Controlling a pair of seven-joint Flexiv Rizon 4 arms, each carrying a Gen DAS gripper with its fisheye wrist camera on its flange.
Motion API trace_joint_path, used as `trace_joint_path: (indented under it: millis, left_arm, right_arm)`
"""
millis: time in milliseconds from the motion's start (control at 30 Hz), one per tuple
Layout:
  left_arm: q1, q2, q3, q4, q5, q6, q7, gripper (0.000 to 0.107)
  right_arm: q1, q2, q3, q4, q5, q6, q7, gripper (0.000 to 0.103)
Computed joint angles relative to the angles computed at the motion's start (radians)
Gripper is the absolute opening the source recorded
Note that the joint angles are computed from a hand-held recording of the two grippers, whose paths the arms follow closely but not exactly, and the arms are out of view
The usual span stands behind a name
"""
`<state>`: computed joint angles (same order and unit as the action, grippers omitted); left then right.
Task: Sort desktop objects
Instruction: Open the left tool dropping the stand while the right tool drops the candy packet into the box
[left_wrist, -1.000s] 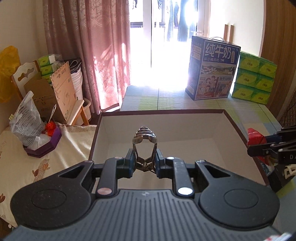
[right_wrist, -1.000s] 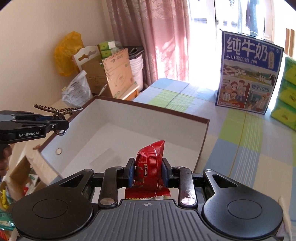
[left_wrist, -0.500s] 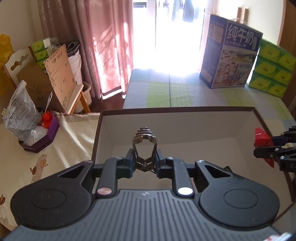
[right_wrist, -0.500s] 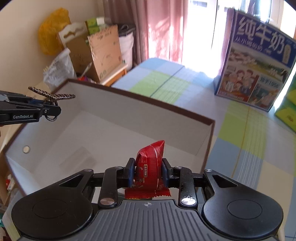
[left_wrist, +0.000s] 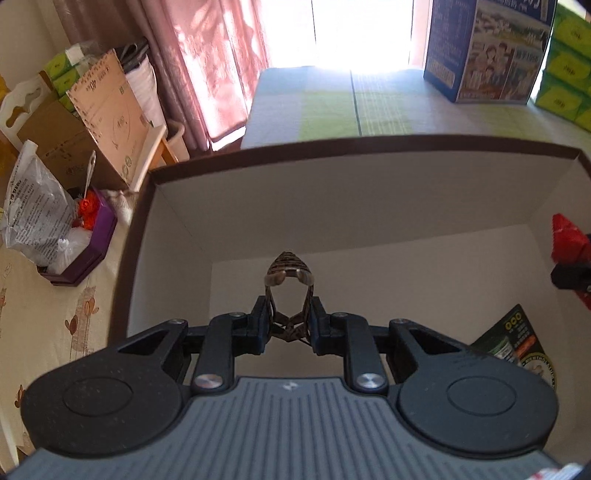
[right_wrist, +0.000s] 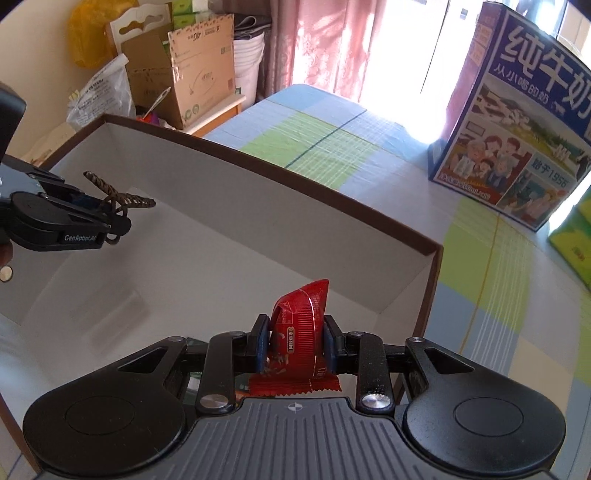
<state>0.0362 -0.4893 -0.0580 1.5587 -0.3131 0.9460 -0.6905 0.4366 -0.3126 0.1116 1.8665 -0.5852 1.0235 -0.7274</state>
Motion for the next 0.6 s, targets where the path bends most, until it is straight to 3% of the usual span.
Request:
trace_joint_path:
  millis: [233,467,533,600]
  left_arm:
    - [-0.004,-0.012,0.003,-0.029,0.012,-0.038,-0.008,0.022]
    - [0.013,-0.001,-0.010,-0.014,-0.013,-0.025,0.015,0.036]
    - [0.017,0.007,-0.013,-0.004,-0.025,-0.021,0.028,0.037]
    - [0.020,0.015,-0.017,0.007,-0.038,-0.017,0.040,0.040]
  right_arm:
    - [0.004,-0.016,-0.005,-0.017,-0.014,-0.012,-0.022,0.027]
    - [0.010,-0.021,-0.019,-0.013,-0.041,0.006,-0.015,0.027]
    - [0.012,-0.018,-0.036,0.005,-0.083,0.040,0.016,0.032]
    - [0.012,-0.012,-0.052,0.027,-0.130,0.085,0.049,0.055]
